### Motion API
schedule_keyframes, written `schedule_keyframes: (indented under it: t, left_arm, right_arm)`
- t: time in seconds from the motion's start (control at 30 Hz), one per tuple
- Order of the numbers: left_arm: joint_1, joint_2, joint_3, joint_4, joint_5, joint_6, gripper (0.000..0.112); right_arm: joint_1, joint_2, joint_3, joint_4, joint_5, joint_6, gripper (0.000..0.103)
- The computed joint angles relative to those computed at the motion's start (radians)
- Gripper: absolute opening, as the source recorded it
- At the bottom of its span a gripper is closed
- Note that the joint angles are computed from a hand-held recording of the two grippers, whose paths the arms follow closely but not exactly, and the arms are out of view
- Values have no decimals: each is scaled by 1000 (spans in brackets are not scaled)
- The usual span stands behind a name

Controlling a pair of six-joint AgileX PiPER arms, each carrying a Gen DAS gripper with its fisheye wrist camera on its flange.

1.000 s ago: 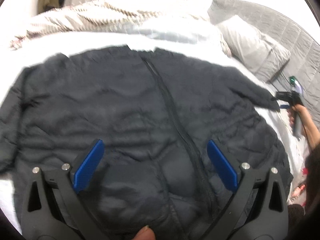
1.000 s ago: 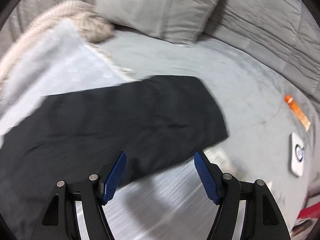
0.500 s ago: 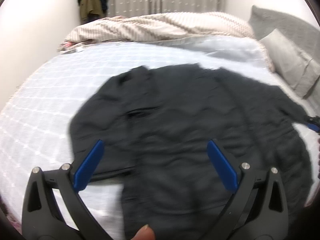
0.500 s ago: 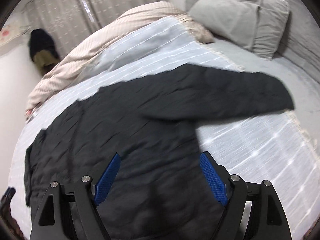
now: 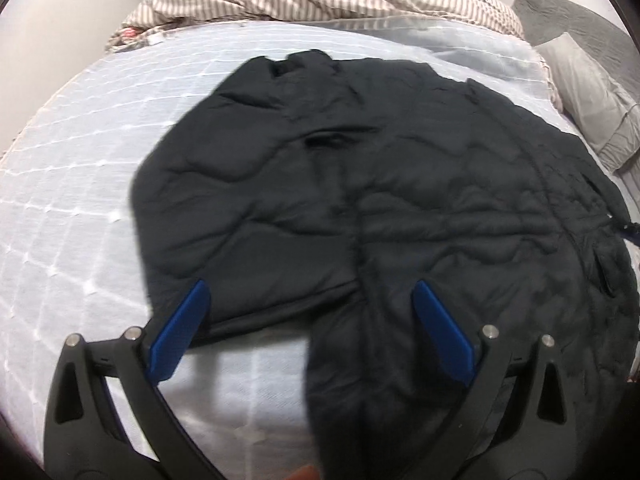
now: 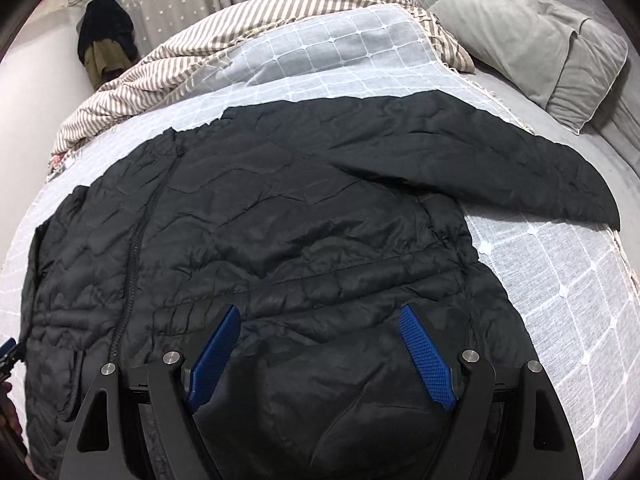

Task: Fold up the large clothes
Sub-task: 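Grasp the jacket side edge with the left gripper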

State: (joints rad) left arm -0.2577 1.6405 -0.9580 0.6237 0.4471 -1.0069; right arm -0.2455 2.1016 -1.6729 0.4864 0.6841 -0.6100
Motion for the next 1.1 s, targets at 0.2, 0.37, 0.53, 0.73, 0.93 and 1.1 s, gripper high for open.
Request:
schedule_keyframes:
  t: [0.2, 0.37, 0.53, 0.73, 0.93, 1.1]
  left_arm:
    - [50, 67, -102, -127, 49, 95, 27]
    - [146, -21, -128, -217, 60, 203, 10]
    - [262, -60, -269, -113, 174, 231, 9]
    - [439, 52, -582, -1, 355, 294, 9]
    - [627, 61, -675, -88, 373, 271, 55]
    - [700, -12, -408, -290, 179, 403, 80]
  right_arm:
    - [21, 1, 20, -59, -33, 22, 83]
    - [25, -8, 40, -54, -58, 6, 83]
    - [25, -6, 40, -66, -68, 2, 83]
    - [35, -6, 46, -94, -101, 34, 83]
    - [60, -7, 65, -153, -141, 76, 83]
    - [83, -7, 75, -187, -160, 97, 83]
